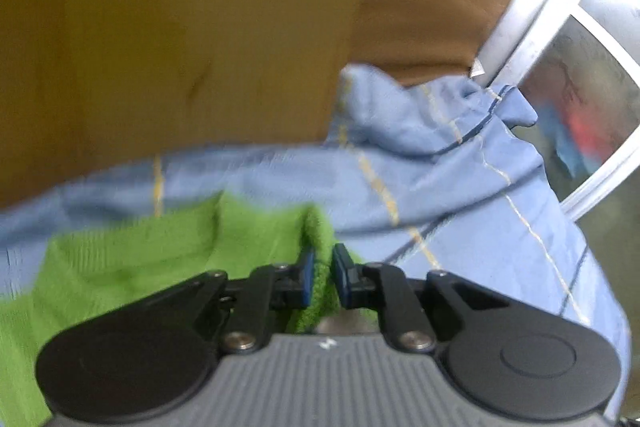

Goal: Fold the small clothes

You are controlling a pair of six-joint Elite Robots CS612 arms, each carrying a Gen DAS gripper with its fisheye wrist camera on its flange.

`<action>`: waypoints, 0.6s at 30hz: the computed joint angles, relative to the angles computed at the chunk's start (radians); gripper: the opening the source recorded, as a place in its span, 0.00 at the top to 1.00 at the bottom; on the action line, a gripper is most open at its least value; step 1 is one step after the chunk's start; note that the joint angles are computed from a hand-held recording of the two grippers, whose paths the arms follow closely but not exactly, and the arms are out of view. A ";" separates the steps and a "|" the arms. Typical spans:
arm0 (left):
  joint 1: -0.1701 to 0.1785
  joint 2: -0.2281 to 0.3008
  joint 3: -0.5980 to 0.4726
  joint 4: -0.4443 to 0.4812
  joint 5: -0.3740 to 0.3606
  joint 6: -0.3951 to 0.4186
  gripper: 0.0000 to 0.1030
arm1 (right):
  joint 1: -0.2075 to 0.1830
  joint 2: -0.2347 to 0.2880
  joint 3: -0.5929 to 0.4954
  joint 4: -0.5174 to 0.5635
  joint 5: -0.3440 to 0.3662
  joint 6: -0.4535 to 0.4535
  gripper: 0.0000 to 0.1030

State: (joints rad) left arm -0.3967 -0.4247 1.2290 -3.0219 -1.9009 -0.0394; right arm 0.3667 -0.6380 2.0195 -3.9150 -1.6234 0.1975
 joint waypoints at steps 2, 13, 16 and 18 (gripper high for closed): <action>-0.012 0.003 -0.010 -0.057 0.009 -0.016 0.89 | -0.002 -0.003 0.009 0.009 0.021 0.007 0.55; -0.022 -0.056 0.070 -0.105 0.153 -0.053 0.40 | 0.002 -0.007 0.038 -0.048 0.056 0.049 0.64; 0.009 -0.102 0.149 -0.102 0.146 -0.046 0.32 | 0.002 -0.008 0.047 -0.059 0.050 0.049 0.64; 0.025 -0.122 0.192 -0.092 0.137 -0.052 0.21 | 0.005 -0.011 0.055 -0.060 0.048 0.048 0.64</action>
State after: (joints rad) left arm -0.3720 -0.5469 1.4211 -3.1134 -1.7637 -0.0913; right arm 0.3716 -0.6486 2.0741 -3.9751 -1.5751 0.2460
